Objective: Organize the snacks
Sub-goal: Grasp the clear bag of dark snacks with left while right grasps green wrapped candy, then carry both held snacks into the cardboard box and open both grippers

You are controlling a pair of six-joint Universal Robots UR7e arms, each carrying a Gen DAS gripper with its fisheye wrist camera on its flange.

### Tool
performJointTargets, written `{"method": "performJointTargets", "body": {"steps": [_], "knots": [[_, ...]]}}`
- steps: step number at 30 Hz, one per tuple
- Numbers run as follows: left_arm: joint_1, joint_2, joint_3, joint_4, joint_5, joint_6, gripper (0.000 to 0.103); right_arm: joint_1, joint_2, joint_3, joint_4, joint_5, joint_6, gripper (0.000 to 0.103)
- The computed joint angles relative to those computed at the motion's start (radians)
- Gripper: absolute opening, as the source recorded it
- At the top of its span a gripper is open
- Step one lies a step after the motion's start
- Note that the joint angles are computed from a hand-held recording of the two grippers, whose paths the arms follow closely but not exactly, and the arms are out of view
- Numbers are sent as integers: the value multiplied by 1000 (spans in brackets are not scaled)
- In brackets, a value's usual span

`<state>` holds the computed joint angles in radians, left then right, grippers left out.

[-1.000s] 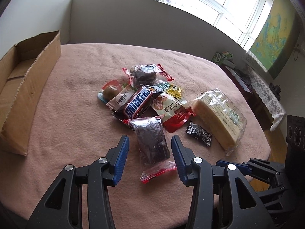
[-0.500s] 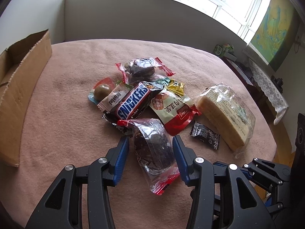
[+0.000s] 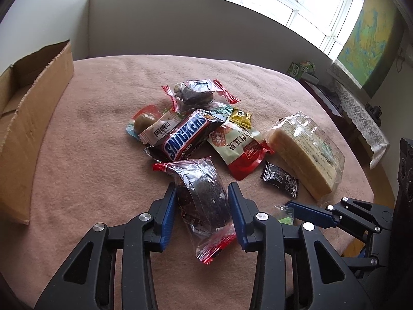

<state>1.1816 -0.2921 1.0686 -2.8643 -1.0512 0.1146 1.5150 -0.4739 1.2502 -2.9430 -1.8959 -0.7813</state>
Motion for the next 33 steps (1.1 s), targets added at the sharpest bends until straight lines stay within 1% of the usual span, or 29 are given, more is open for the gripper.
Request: {"method": "performJointTargets", "body": {"steps": [6,14,18,23,27,33], "knots": [[14,-43,79,-72,-27,-53,37,-9,-9,-2,30,31,48,32],[14,-85,138,-132,-19,-64,37,-10,-27,7,57,74,87,32],[10,-103,158,-170,-13,-57,37,4,-31,8,48,90,75,32],[10,-123,177,-220,5,-52,37,28,-11,-25,51,102,57,32],[8,-147,205,-277,31,-39,37,53,11,-69,67,123,35,32],[17,-191,236,-363,76,-20,37,96,69,-177,127,161,17,32]]}}
